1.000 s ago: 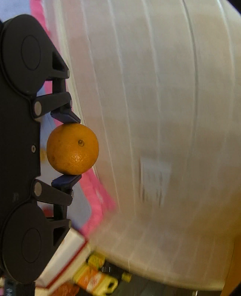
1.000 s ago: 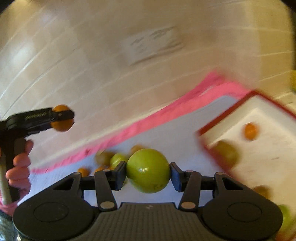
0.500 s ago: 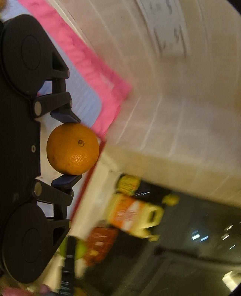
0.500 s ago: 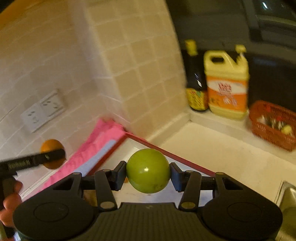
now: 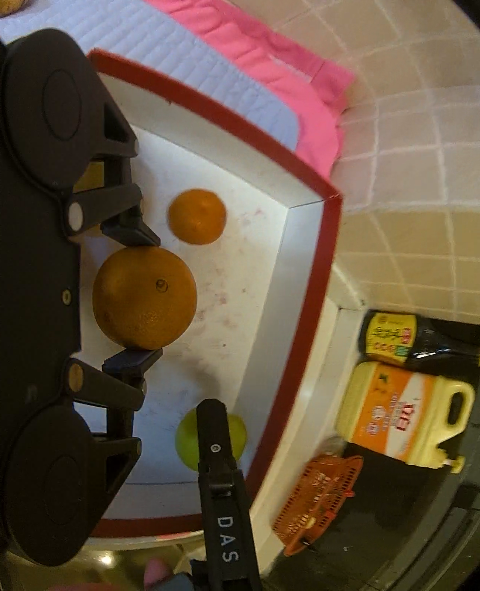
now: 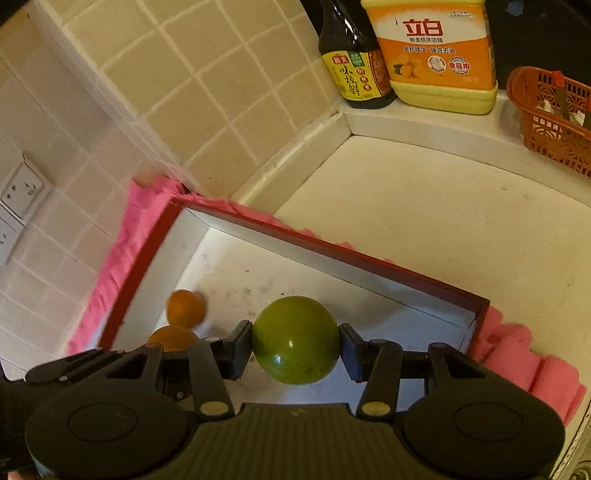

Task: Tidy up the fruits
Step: 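Open both tools to drop the fruits into the box and withdraw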

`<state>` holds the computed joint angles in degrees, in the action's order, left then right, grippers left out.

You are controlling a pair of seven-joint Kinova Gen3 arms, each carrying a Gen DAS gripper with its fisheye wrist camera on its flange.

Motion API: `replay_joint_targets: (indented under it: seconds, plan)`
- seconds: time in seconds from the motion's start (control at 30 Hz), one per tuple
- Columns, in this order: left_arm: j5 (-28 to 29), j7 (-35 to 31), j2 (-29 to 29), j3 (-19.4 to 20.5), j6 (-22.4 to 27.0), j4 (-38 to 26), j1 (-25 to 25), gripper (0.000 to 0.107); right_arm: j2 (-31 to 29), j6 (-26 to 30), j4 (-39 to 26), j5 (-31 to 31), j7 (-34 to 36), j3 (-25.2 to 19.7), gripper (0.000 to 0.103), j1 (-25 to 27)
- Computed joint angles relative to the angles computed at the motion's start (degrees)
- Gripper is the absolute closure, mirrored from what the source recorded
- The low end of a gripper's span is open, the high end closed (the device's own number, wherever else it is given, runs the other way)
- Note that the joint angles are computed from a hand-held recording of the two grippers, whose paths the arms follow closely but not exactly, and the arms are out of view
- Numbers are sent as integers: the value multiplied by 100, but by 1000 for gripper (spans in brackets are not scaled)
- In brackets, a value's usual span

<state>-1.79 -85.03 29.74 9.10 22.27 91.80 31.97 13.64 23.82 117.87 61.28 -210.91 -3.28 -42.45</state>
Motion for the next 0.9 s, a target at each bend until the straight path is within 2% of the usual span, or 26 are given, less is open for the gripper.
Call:
replay_joint_targets:
  seconds: [0.1,0.33,0.57,0.7,0.8,0.9]
  plan:
    - [0,-57,111,25,123,-113,-13,40,161,255,-213,-290,431,-76,51,8]
    - [186,-78,225,121,253,-239,-180,40,355,400,-488,-957,1241,4,51,-1]
    - [369,-43,211,118,475,-312,-270,38,407,240,-589,-1564,1727,201,50,-25]
    - [518,-81,-95,198,150,26,-450,33,251,80,-455,-1484,1391,441,46,-210]
    - [572,-18,-449,164,-105,305,-514,31,60,233,-419,-1374,1257,415,46,-269]
    - [515,147,-886,36,-350,635,-502,31,-221,398,-306,-1063,837,299,45,-325]
